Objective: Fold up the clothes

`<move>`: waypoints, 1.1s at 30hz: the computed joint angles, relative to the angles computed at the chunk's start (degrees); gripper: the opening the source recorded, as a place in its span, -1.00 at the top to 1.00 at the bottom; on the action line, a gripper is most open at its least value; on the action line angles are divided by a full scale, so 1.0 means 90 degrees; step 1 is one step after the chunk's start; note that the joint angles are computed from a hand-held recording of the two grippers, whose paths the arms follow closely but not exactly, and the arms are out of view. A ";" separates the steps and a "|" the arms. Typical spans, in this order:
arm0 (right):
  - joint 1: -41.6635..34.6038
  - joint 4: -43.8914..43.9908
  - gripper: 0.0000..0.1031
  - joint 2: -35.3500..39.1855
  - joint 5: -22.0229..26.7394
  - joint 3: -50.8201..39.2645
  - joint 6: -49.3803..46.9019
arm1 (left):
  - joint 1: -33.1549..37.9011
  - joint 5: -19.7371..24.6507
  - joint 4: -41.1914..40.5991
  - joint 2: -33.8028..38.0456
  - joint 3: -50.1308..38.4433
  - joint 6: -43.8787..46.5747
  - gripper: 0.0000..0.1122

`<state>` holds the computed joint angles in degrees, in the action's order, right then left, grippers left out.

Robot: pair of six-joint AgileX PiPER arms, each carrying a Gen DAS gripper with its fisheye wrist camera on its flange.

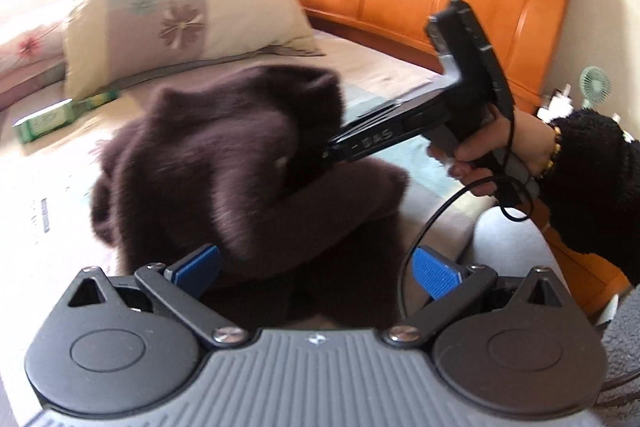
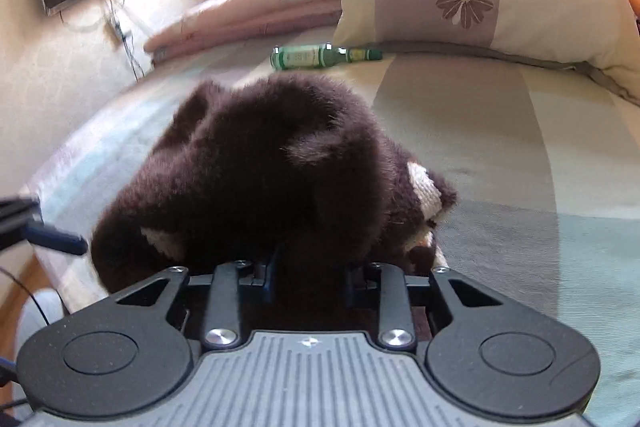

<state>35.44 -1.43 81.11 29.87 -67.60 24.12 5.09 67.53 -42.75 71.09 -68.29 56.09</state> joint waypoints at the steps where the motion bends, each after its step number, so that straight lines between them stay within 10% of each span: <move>1: -0.0066 0.0120 0.33 -0.0033 -0.0147 0.0068 -0.0044 | 0.0093 0.0041 -0.0028 0.0021 0.0003 0.0003 -0.82; 14: -0.0843 -0.0155 0.67 0.0522 0.0794 -0.1503 -0.0670 | 0.0018 -0.0641 0.0186 0.0509 -0.0054 -0.0354 -0.82; 33: -0.2344 -0.0680 0.70 0.4183 0.3827 -0.7956 -0.1458 | -0.0605 -0.1642 0.0838 0.2604 -0.2377 -0.0938 -0.82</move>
